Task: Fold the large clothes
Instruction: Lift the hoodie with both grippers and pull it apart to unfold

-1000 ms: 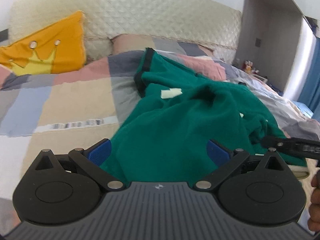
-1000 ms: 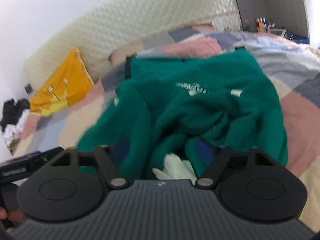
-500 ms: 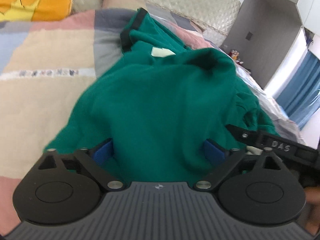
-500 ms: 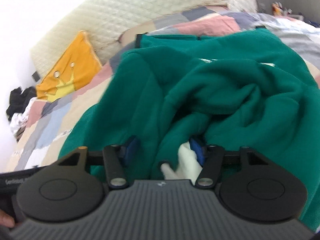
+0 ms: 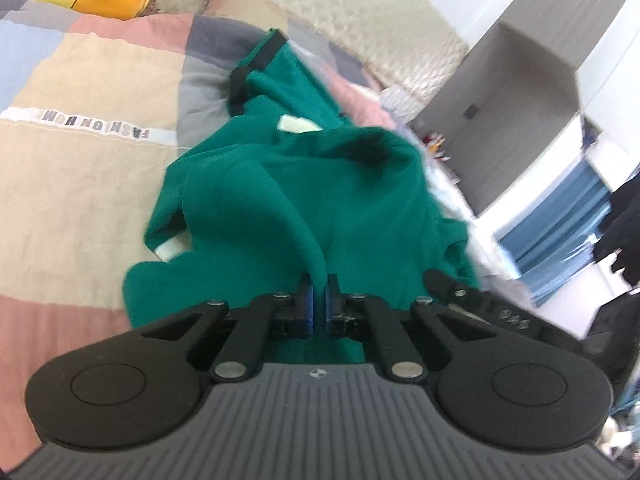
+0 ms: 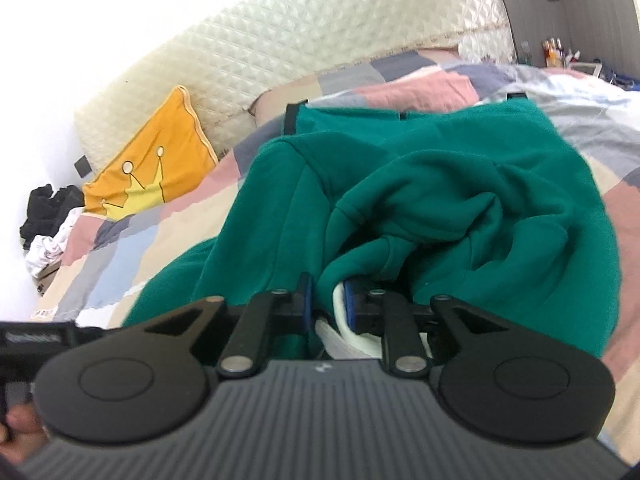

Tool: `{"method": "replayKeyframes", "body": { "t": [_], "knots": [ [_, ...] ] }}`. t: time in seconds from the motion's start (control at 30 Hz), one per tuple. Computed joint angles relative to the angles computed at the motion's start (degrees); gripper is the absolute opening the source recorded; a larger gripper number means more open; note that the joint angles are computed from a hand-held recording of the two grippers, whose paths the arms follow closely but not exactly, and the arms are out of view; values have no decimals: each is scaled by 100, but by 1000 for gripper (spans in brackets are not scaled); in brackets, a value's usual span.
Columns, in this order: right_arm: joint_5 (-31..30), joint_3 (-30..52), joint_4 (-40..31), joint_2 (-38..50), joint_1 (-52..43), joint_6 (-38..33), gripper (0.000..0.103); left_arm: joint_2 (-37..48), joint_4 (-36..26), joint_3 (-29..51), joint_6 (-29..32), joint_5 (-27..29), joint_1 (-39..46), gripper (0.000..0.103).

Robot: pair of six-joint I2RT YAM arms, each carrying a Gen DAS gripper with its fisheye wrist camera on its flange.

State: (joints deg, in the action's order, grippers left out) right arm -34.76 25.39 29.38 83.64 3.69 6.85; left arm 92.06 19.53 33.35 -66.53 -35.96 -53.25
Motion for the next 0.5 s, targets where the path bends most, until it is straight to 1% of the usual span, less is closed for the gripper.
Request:
{"method": "replayKeyframes", "body": {
  "t": [0.13,0.33,0.4,0.43,0.47,0.5],
  "knots": [
    [-181,-189,-362,-671,-294,-180,19,-573,295,-222,38,-154,-572,5],
    [-825,-432,-1246,-1748,-1072,-264,18,-808,1135,-263,444,-436,-1536,5],
    [-993,-560,-1534,-2161,-1304,-317,13,-784,1135,-145,392,-489,-1859,5],
    [-1057,-648,-1708,-2464,-1408,-346,4,-739,1201,-99,354,-534,-2038,5],
    [-1228,-732,-1815,-2741,-1545,-344,4,-692,1253,-51,350,-613,-2217,5],
    [-1576,-758,-2074,-3081,-1735,-386,4,-651,1224,33,307,-730,-2412,5]
  ]
}}
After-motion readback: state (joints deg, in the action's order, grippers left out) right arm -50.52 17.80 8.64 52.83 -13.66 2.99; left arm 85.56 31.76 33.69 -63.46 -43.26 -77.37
